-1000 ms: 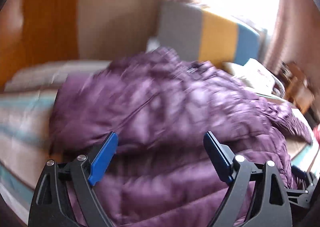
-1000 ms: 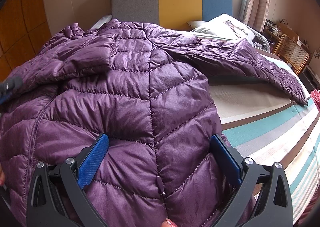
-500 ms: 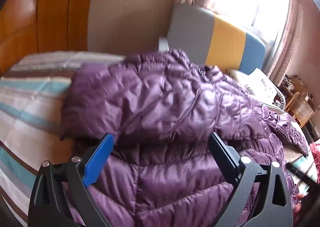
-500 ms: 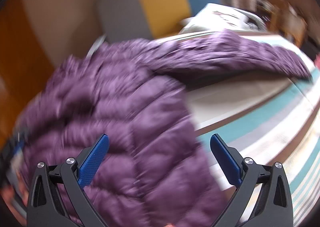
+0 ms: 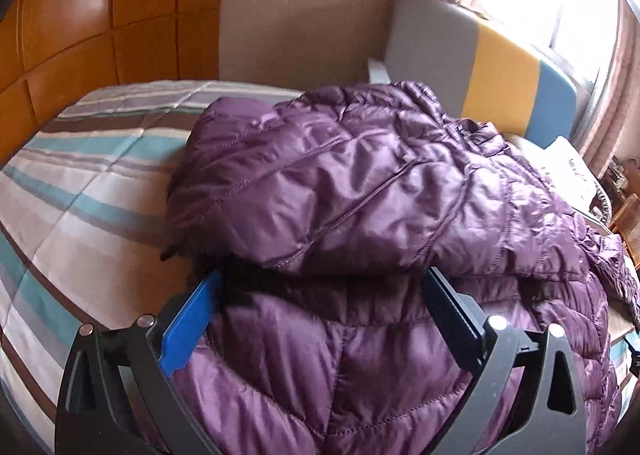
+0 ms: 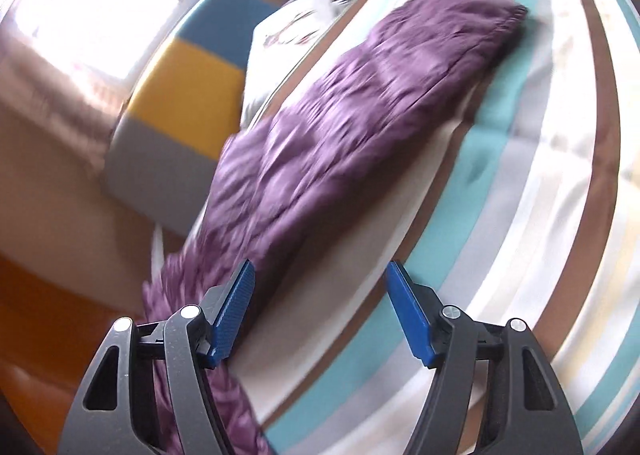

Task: Fold large clothes
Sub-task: 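Release the sleeve with the left tool while the right tool reaches the other sleeve, then close the right tool on the other sleeve cuff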

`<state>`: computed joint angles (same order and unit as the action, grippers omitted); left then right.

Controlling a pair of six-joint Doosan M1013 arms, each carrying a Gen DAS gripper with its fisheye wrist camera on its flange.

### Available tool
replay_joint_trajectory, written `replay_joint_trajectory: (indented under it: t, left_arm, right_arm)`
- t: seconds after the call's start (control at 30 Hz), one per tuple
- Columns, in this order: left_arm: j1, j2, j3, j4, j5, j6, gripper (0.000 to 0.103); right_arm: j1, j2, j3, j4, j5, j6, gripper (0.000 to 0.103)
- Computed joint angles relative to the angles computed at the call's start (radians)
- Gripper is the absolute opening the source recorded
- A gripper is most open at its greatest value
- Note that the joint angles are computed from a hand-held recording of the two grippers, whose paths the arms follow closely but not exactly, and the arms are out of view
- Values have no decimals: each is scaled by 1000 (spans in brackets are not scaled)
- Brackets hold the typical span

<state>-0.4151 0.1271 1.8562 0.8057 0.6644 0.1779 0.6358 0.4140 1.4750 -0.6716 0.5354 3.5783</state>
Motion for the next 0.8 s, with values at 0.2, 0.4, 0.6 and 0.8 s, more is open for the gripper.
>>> replay_joint_trajectory:
  t: [0.2,0.4,0.6,0.8]
  left_arm:
    - [-3,16,-15,-23,45,12,99]
    - [-5,21,-18,-25,57,13,99]
    - [-3,27,-22,-34,62,26,99]
    - [-4,35,-29,-45,74,39,99]
  right_arm:
    - [-35,-8,23,-95,15,157,62]
    - [-61,-12,40,-177,28,303,53]
    - [-94,-21,78,-236,-10,445,28]
    - [-103,-19,59,-149,31,290,13]
